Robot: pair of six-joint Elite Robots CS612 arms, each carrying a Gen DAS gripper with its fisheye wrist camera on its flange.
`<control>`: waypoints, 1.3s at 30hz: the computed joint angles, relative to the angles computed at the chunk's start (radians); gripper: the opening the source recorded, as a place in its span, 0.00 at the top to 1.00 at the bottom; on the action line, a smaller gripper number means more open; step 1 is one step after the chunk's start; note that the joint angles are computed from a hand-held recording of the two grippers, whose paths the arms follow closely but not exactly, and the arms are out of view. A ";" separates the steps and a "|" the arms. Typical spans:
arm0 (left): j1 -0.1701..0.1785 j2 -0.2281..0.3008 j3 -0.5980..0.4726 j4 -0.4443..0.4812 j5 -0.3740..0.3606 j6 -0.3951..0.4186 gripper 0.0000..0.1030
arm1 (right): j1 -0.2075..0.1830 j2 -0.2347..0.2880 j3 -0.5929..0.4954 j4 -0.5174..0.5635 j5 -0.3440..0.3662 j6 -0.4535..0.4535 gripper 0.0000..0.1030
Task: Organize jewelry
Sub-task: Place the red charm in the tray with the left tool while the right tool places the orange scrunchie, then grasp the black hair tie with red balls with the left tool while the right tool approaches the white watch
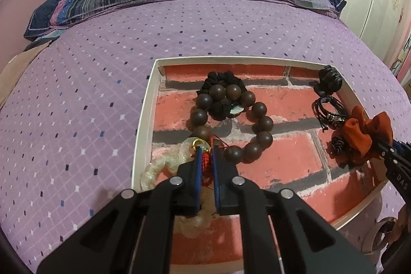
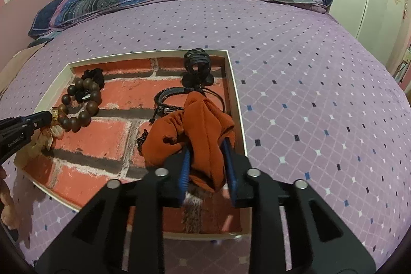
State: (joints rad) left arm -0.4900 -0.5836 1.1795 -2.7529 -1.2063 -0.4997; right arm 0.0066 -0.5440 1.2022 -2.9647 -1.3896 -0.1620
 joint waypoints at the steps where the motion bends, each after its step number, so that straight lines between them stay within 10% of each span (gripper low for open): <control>1: -0.001 -0.003 0.004 0.000 0.001 -0.003 0.91 | -0.002 -0.005 0.006 0.000 0.010 0.000 0.64; 4: -0.005 -0.020 0.027 -0.008 0.003 -0.010 0.88 | -0.006 -0.022 0.035 -0.028 0.030 -0.011 0.58; 8: -0.026 -0.046 0.077 -0.054 0.071 -0.002 0.46 | -0.012 -0.048 0.079 -0.081 0.052 -0.027 0.41; 22: -0.072 -0.133 0.219 -0.111 0.150 -0.030 0.25 | -0.044 -0.137 0.242 -0.262 0.062 -0.011 0.10; 39: -0.146 -0.244 0.477 -0.260 0.261 -0.077 0.10 | -0.086 -0.195 0.437 -0.381 0.052 -0.031 0.09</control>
